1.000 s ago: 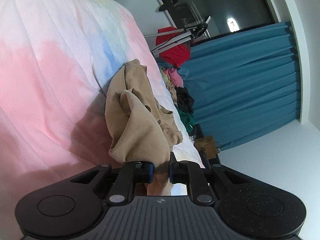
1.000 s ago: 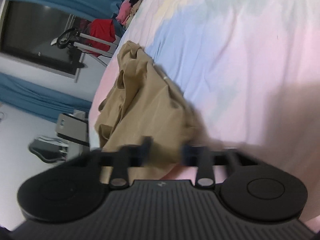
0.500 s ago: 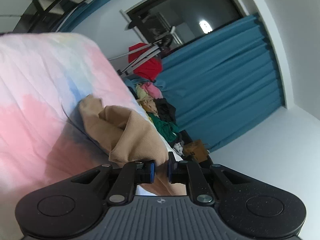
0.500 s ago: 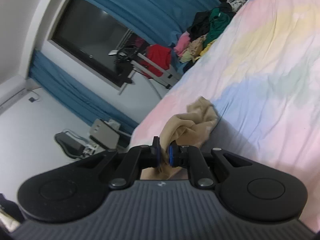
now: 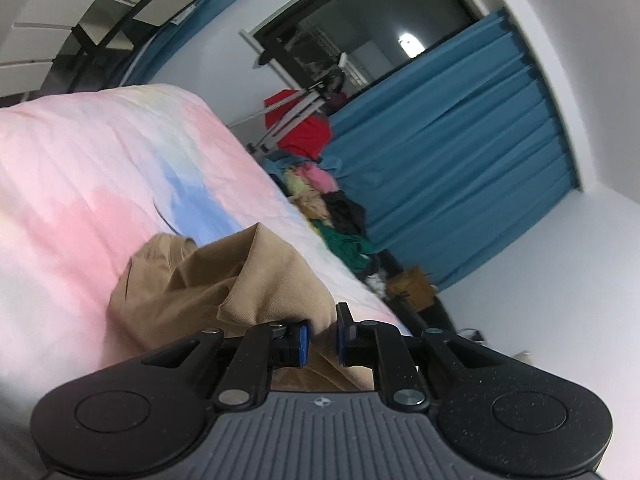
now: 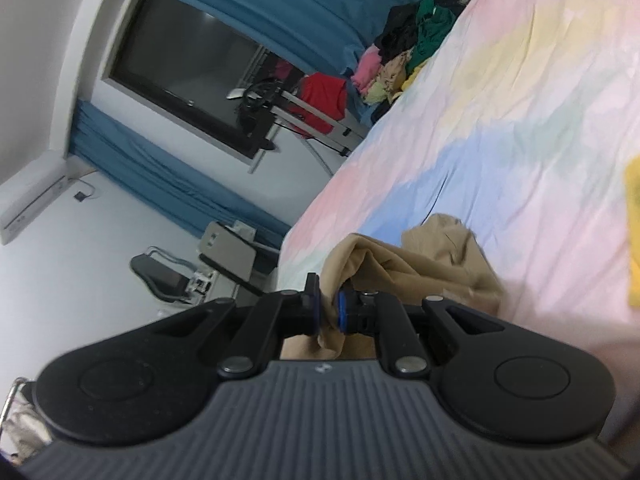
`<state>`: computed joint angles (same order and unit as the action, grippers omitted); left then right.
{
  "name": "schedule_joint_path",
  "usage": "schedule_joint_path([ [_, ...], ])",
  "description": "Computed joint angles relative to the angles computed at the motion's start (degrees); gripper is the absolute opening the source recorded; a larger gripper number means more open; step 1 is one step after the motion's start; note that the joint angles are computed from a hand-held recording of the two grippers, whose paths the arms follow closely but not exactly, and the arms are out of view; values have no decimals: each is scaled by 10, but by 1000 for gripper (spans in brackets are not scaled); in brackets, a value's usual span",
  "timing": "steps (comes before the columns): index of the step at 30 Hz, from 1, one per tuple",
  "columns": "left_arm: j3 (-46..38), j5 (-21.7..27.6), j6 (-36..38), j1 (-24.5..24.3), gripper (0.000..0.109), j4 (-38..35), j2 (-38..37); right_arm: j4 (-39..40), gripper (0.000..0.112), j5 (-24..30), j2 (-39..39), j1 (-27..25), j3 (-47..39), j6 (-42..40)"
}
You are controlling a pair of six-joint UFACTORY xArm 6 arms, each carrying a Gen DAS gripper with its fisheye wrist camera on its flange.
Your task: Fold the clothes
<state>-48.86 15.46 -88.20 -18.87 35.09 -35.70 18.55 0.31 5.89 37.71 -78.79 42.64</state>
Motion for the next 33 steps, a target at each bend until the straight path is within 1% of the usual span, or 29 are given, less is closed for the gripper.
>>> schedule_joint_path([
  [3, -61, 1, 53, 24, 16, -20, 83, -60, 12, 39, 75, -20, -90, 58],
  [5, -100, 4, 73, 39, 16, -30, 136, -95, 12, 68, 129, -28, -159, 88],
  [6, -117, 2, 80, 47, 15, -36, 161, -100, 12, 86, 159, -31, -200, 90],
  [7, -133, -3, 94, 56, 16, -47, 187, -96, 13, 102, 185, -33, -233, 83],
  [10, -174, -28, 167, 82, 17, -105, 264, -85, 13, 151, 267, -41, -336, 75],
  [13, -195, -43, 231, 96, 19, -162, 318, -33, 13, 188, 342, -50, -426, 45],
  [16, -208, -61, 258, 103, 19, -167, 358, 3, 14, 214, 399, -59, -490, 20],
  [20, -240, -34, 315, 103, 19, -194, 399, 40, 15, 275, 468, -70, -580, 14],
  [24, -262, -27, 374, 104, 22, -224, 426, 37, 15, 300, 490, -72, -615, 18],
  [25, -266, -26, 388, 104, 23, -234, 431, 33, 18, 307, 494, -72, -625, 15],
  [26, -267, -27, 398, 103, 24, -243, 434, 32, 26, 312, 497, -71, -634, 3],
  [27, -269, -25, 406, 103, 26, -249, 436, 36, 31, 311, 499, -71, -640, -13],
  [28, -271, -19, 409, 102, 27, -250, 436, 42, 43, 307, 502, -70, -645, -31],
  [29, -275, -13, 419, 101, 29, -253, 436, 52, 56, 295, 494, -67, -633, -53],
  [30, -279, -6, 435, 98, 39, -260, 437, 62, 64, 283, 487, -64, -622, -76],
  [31, -281, 0, 436, 96, 54, -248, 435, 73, 79, 272, 481, -61, -613, -99],
  [32, -281, 4, 421, 93, 61, -215, 430, 83, 89, 261, 473, -58, -603, -123],
  [33, -281, 8, 407, 90, 75, -183, 426, 82, 90, 248, 463, -54, -590, -144],
])
